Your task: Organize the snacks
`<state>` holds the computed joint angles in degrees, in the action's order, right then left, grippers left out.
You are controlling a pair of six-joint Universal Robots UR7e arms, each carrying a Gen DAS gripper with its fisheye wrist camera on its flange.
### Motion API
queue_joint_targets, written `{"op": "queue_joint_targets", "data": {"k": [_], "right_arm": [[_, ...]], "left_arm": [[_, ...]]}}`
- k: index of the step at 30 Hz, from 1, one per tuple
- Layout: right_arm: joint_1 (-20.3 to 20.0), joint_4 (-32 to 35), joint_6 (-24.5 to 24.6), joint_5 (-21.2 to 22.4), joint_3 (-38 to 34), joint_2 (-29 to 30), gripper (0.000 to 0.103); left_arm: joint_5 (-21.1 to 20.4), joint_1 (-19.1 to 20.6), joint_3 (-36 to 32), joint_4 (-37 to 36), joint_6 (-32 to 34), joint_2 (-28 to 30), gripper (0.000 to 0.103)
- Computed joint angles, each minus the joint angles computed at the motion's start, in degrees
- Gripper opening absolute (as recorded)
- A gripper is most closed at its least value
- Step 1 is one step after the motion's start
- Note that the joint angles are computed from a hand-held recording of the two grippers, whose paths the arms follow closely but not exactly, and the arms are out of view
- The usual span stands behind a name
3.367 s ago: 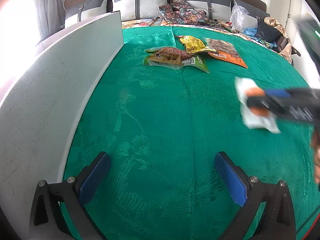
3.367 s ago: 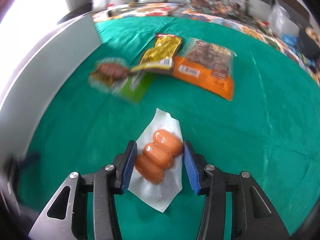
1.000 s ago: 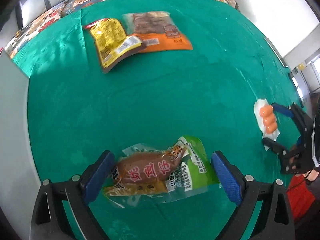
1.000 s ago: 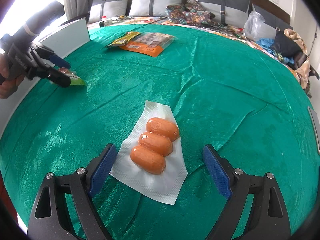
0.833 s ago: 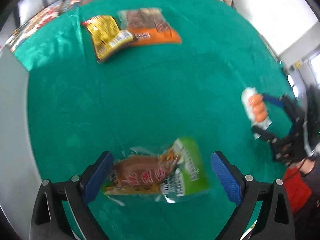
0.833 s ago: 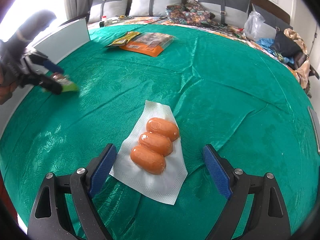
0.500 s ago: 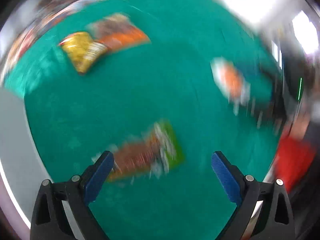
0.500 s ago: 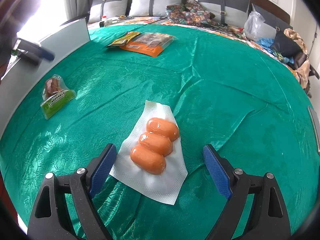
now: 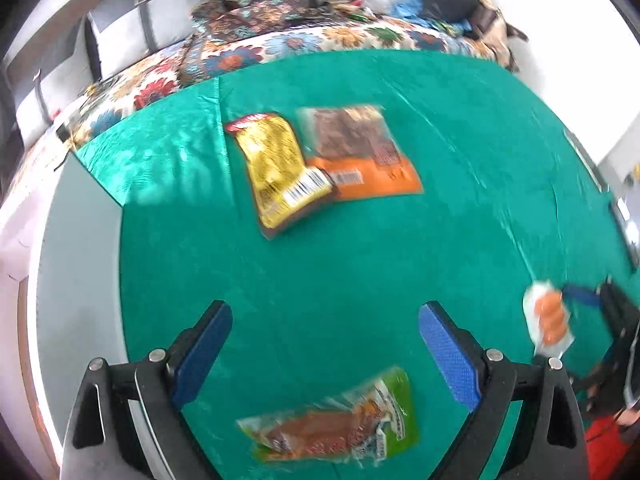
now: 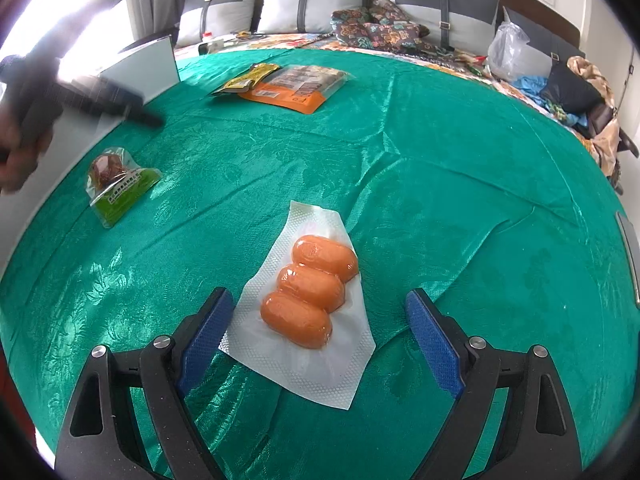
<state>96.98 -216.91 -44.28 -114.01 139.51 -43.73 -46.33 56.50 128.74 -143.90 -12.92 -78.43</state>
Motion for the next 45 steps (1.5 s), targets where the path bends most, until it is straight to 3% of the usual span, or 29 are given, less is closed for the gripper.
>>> {"op": "queue_joint_targets", "data": {"k": [3,7,9,14,19,23,25,26,28,29,32,35,37,39,41,44,45], "right_arm": [[0.0,0.0,0.0,0.0,0.0,0.0,0.09],[0.0,0.1,0.1,0.0,0.0,-0.1,0.09],[0.0,0.0,0.0,0.0,0.1,-0.1,0.09],[0.0,0.0,0.1,0.0,0.0,0.0,0.09],[0.1,0.1,0.1,0.0,0.0,-0.1,0.09],[0.0,-0.1,0.0,0.1,0.1,-0.1,0.09],[0.0,-0.1,0.0,0.1,0.1,-0.1,0.09],[0.0,-0.1,0.0,0.1,0.1,-0.1,0.09],[0.0,0.0,0.1,0.1,0.0,-0.1,0.09],[0.0,-0.1,0.0,0.1,0.1,-0.1,0.09],[0.0,-0.1,0.0,0.1,0.1,-0.1,0.09],[0.0,-0.1,0.1,0.1,0.1,-0.1,0.09],[0.0,0.0,0.1,0.1,0.1,-0.1,0.09],[0.0,0.0,0.1,0.1,0.0,-0.1,0.09],[0.0,0.0,0.1,0.1,0.1,-0.1,0.09],[0.1,0.0,0.2,0.1,0.0,-0.1,0.09],[0.1,0.1,0.2,0.1,0.0,-0.1,0.09]], "left_arm": [[-4.5,2.4,-1.6,2.4,2.4,0.0,0.095],[-6.6,4.5,-2.0,9.6,2.2,2.0,0.095],[-7.3,4.2,-1.4,10.8,3.3,1.7,0.098],[-12.3,3.0,-1.8,22.6,-1.5,-2.0,0.098],[-16.0,1.7,1.3,24.3,-2.4,-5.7,0.1],[-13.8,-2.1,4.7,22.3,-4.1,-6.6,0.1],[-10.5,-5.7,7.5,22.0,-6.3,-7.2,0.095],[-7.3,-8.0,9.0,21.7,-7.6,-7.0,0.091],[-6.1,-10.1,12.0,16.8,-8.7,-8.7,0.074],[-4.5,-11.4,13.3,15.1,-12.1,-9.6,0.055],[-4.1,-10.6,15.9,6.9,-21.3,-11.5,0.045],[-0.3,-12.2,19.4,-1.0,-29.3,-10.8,0.043],[3.7,-15.1,22.1,-4.8,-35.3,-9.4,0.047],[5.8,-16.4,23.6,-13.1,-35.0,-4.0,0.073],[6.9,-17.1,23.4,-15.2,-33.1,0.0,0.09],[10.4,-15.3,19.3,-12.7,-29.5,7.0,0.098],[10.4,-15.7,19.6,-12.8,-30.0,6.8,0.1]]}}
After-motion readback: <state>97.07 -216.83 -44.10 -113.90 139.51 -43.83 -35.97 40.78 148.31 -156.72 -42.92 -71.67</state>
